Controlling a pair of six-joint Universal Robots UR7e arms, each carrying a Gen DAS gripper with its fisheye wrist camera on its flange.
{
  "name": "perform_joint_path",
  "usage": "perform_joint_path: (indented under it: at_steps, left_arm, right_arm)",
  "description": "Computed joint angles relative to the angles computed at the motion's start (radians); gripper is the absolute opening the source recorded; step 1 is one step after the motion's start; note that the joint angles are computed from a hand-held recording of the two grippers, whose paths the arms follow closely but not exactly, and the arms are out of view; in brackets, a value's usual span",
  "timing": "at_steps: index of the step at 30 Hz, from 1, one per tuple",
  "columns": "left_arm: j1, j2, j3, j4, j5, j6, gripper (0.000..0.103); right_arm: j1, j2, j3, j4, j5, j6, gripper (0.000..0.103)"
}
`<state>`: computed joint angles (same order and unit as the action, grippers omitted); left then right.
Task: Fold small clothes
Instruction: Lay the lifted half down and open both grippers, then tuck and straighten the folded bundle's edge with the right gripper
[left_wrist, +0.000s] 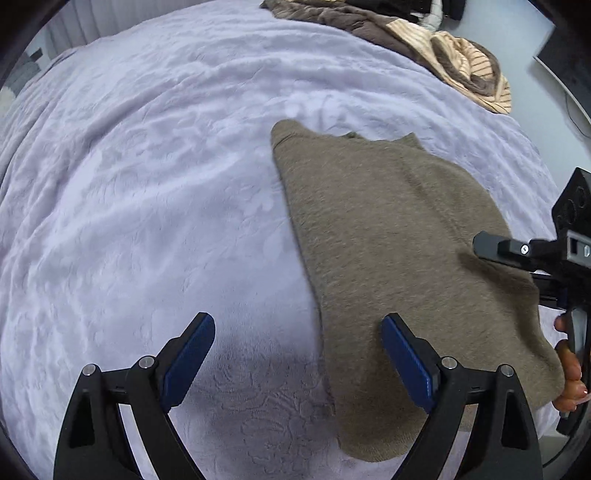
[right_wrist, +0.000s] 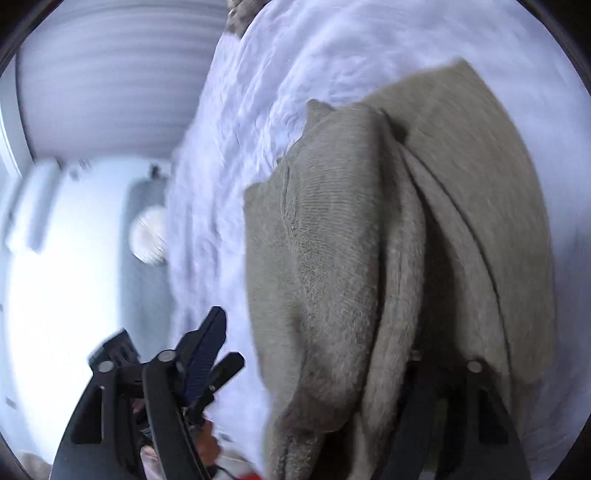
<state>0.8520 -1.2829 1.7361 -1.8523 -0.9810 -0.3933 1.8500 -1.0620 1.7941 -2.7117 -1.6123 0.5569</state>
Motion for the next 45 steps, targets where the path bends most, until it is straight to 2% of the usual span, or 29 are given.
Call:
perform_joint_path:
  at_steps: [1,2,4,6,7,9,11,13,14,16,17,19,21,22,23,25,26,28,30,31,33,34,35,36,38,40,41,43,45]
  left_arm:
    - [0.003,0.001,0.001,0.000,0.010,-0.019,0.092]
    - [0.001,-0.004,0.018,-0.040,0.034,-0.030,0.092]
    - [-0.011,-0.014,0.039,-0.096,0.076,-0.038,0.092]
    - [-0.018,-0.008,0.036,-0.132,0.082,-0.022,0.092]
    - [-0.022,0.004,0.028,-0.138,0.086,-0.011,0.092]
    - [-0.029,0.032,0.022,-0.135,0.104,0.009,0.092]
    - [-0.028,0.062,0.029,-0.128,0.118,0.017,0.092]
    - [-0.021,0.082,0.025,-0.107,0.103,0.001,0.092]
    - [-0.020,0.082,0.026,-0.109,0.096,-0.006,0.092]
    - [-0.020,0.077,0.024,-0.107,0.094,0.003,0.092]
    - [-0.020,0.078,0.016,-0.087,0.100,0.012,0.092]
    - [-0.023,0.077,0.003,-0.051,0.119,0.036,0.092]
    - [-0.026,0.064,-0.002,-0.025,0.134,0.070,0.092]
    - [-0.025,0.054,-0.004,-0.016,0.127,0.080,0.092]
    - [-0.023,0.042,-0.005,0.001,0.113,0.083,0.092]
    - [-0.019,0.020,-0.004,0.035,0.078,0.075,0.092]
    - [-0.019,0.008,0.004,0.047,0.062,0.074,0.092]
    - [-0.025,-0.011,0.028,0.064,0.059,0.073,0.092]
    - [-0.029,-0.024,0.052,0.069,0.031,0.080,0.092]
    - [-0.031,-0.028,0.061,0.067,0.017,0.084,0.092]
    - [-0.047,-0.030,0.085,0.055,0.041,0.080,0.092]
    - [-0.050,-0.026,0.084,0.057,0.044,0.076,0.092]
    - [-0.050,-0.020,0.073,0.068,0.038,0.061,0.092]
    - [-0.050,-0.019,0.063,0.078,0.030,0.048,0.092]
    - [-0.048,-0.032,0.053,0.065,0.002,0.054,0.092]
    - [-0.053,-0.045,0.060,0.048,-0.001,0.070,0.092]
    - [-0.059,-0.045,0.069,0.045,0.006,0.078,0.092]
    - [-0.063,-0.023,0.079,0.073,0.016,0.072,0.092]
    - [-0.068,-0.007,0.100,0.091,0.026,0.073,0.092]
  right_arm:
    - [0.018,0.018,-0.049,0.076,-0.069,-0.017,0.030]
    - [0.030,0.021,-0.063,0.110,-0.104,-0.036,0.016]
    - [0.063,0.036,-0.099,0.099,-0.177,-0.126,0.015]
    - [0.083,0.019,-0.077,-0.014,-0.173,-0.235,0.015]
    - [0.077,-0.002,-0.040,-0.070,-0.170,-0.263,0.015]
    - [0.064,-0.023,-0.003,-0.113,-0.190,-0.264,0.015]
    - [0.035,-0.031,0.025,-0.102,-0.225,-0.216,0.015]
    - [-0.001,-0.037,0.044,-0.017,-0.206,-0.117,0.016]
    - [-0.026,-0.043,0.071,-0.025,-0.178,-0.066,0.018]
    - [-0.056,-0.071,0.140,-0.126,-0.119,-0.025,0.017]
    - [-0.050,-0.084,0.154,-0.135,-0.140,-0.019,0.018]
    - [-0.015,-0.104,0.142,-0.060,-0.245,-0.008,0.020]
    - [0.011,-0.136,0.141,0.006,-0.314,-0.004,0.026]
    - [0.023,-0.147,0.138,0.031,-0.330,-0.003,0.027]
    - [0.032,-0.167,0.141,0.048,-0.320,-0.001,0.028]
    - [0.035,-0.207,0.164,0.061,-0.274,0.000,0.043]
    - [0.041,-0.258,0.187,0.089,-0.258,-0.006,0.053]
    - [0.076,-0.297,0.204,0.123,-0.286,-0.001,0.055]
    - [0.108,-0.330,0.240,0.092,-0.279,-0.029,0.055]
    - [0.126,-0.312,0.234,0.079,-0.277,-0.046,0.055]
    - [0.159,-0.286,0.202,0.146,-0.305,-0.084,0.055]
    - [0.175,-0.259,0.167,0.225,-0.347,-0.098,0.055]
    - [0.180,-0.227,0.129,0.313,-0.389,-0.095,0.042]
    - [0.171,-0.211,0.115,0.358,-0.389,-0.083,0.007]
    - [0.163,-0.223,0.126,0.331,-0.366,-0.078,0.006]
    - [0.177,-0.246,0.139,0.317,-0.402,-0.089,0.006]
    - [0.171,-0.266,0.157,0.321,-0.408,-0.067,0.006]
    - [0.124,-0.297,0.204,0.368,-0.400,0.001,0.006]
    - [0.076,-0.324,0.250,0.393,-0.350,0.044,0.006]
